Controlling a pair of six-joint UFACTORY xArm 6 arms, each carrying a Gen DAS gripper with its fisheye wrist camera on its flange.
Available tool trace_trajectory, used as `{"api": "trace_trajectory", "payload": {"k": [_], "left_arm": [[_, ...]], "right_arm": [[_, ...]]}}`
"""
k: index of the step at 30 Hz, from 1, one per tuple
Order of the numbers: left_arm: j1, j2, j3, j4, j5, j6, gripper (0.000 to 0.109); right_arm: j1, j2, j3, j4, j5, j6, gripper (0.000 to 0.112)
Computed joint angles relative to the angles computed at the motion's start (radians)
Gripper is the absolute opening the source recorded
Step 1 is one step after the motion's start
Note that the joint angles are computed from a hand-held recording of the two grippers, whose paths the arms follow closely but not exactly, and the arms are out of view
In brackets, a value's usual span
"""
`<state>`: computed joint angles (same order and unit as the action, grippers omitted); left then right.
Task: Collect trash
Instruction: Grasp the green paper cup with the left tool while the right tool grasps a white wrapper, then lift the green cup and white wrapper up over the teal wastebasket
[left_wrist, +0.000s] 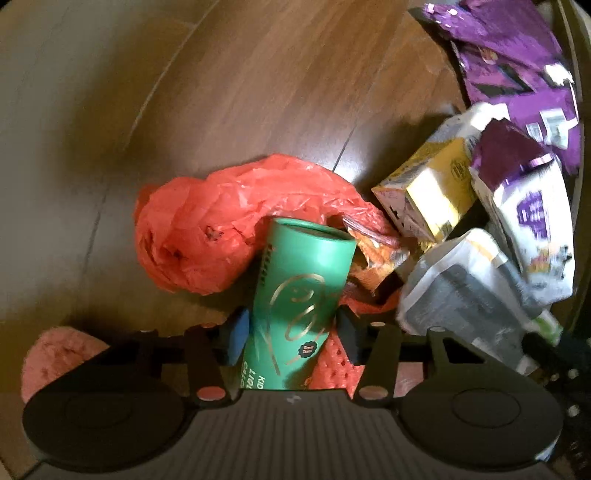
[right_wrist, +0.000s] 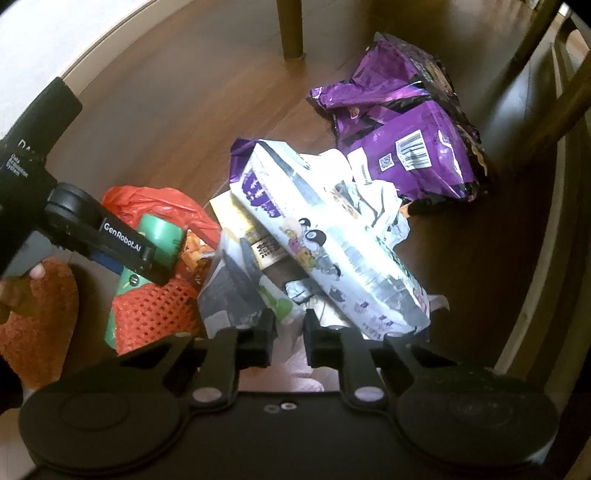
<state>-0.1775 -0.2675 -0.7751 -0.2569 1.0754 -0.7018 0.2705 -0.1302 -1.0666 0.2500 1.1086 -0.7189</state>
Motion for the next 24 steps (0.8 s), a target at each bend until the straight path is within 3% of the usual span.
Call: {"api": "trace_trajectory", "payload": {"k": [10, 14, 19, 24], "left_arm": [[-0.051, -0.077, -0.14, 0.114, 0.196, -0.023, 0.049], [-0.065, -0.106, -0.251, 0.135, 0.289, -0.004, 0.049], [-0.078, -0.084, -0.494, 0.177, 0.447, 0.022, 0.049], [-0.085, 0.054, -0.887, 0.209, 0.617, 0.047, 0.049]], "right_arm": [[-0.016, -0.127, -0.029, -0.008, 0.077, 0.129, 0.012], [-0.033, -0.156, -0.117, -0.001, 0.146, 0.181, 0.012], [-0.067, -0.126, -0.328, 0.024, 0.273, 0.262, 0.012], [-0.098, -0.028, -0.654, 0.047, 0.419, 0.348, 0.012]]}}
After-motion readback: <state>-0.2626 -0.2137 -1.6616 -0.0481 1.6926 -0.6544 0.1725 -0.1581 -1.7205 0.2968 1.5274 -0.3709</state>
